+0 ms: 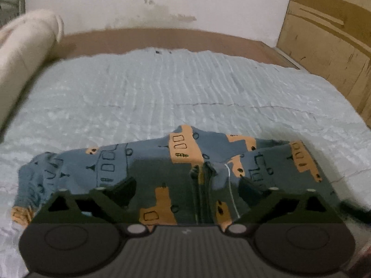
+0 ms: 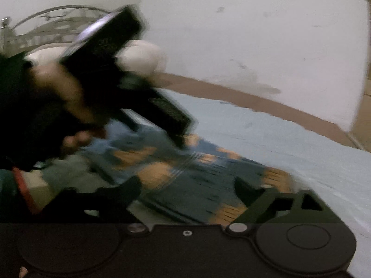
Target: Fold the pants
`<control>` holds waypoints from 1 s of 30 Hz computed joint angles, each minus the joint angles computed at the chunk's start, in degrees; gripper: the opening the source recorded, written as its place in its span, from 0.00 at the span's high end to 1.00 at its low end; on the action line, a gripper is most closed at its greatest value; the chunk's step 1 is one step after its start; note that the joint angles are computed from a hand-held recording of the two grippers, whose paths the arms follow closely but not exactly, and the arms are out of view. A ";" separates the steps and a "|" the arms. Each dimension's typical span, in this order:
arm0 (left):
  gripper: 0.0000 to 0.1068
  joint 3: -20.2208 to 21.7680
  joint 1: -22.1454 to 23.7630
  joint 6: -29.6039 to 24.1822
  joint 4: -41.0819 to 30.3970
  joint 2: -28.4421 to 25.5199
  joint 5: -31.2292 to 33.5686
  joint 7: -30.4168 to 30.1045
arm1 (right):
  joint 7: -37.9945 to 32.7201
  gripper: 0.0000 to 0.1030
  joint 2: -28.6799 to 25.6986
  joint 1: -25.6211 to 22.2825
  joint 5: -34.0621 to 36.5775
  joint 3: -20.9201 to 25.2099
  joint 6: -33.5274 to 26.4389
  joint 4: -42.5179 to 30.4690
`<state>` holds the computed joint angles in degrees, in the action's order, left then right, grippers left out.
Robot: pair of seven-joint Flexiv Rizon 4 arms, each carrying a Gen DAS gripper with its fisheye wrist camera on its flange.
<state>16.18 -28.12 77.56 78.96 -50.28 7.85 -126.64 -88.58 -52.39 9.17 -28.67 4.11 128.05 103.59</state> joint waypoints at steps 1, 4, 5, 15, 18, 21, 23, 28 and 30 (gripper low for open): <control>0.05 0.98 -1.01 -0.37 -0.20 -0.28 0.41 -0.67 | 0.14 0.02 0.10 -0.11 1.55 -0.61 0.20 0.06; 0.04 2.81 -3.07 -2.55 -0.96 -1.20 1.96 -1.62 | 0.65 0.01 -0.38 0.46 5.87 -2.85 -1.80 -1.49; 0.04 3.98 -4.12 -4.34 -1.65 -1.62 2.87 -2.22 | 0.27 0.01 -0.59 1.63 8.36 -4.47 -2.97 -2.21; 0.04 6.93 -5.95 1.67 4.03 -0.44 6.63 -10.50 | -4.84 0.01 -3.38 10.03 26.32 -14.73 -8.90 -6.45; 0.04 9.45 -7.41 -0.12 1.84 -1.23 6.50 -12.78 | -5.68 0.01 -4.01 8.83 25.00 -13.61 -7.96 -8.64; 0.04 11.61 -8.02 -2.39 -3.07 -3.88 7.63 -15.08 | -5.75 0.01 -6.16 8.13 23.05 -13.10 -9.76 -14.29; 0.04 11.23 -7.17 -5.38 -6.47 -5.47 8.08 -15.74 | -6.14 0.01 -8.60 8.26 21.29 -13.62 -11.85 -19.34; 0.04 6.17 -2.78 -9.18 -10.45 -6.96 8.03 -16.58 | -3.51 0.01 -14.29 10.36 19.78 -18.37 -25.97 -32.04; 0.04 5.04 -1.98 -8.89 -10.10 -6.63 8.79 -17.04 | -1.88 0.01 -15.27 7.96 17.22 -15.67 -29.37 -35.36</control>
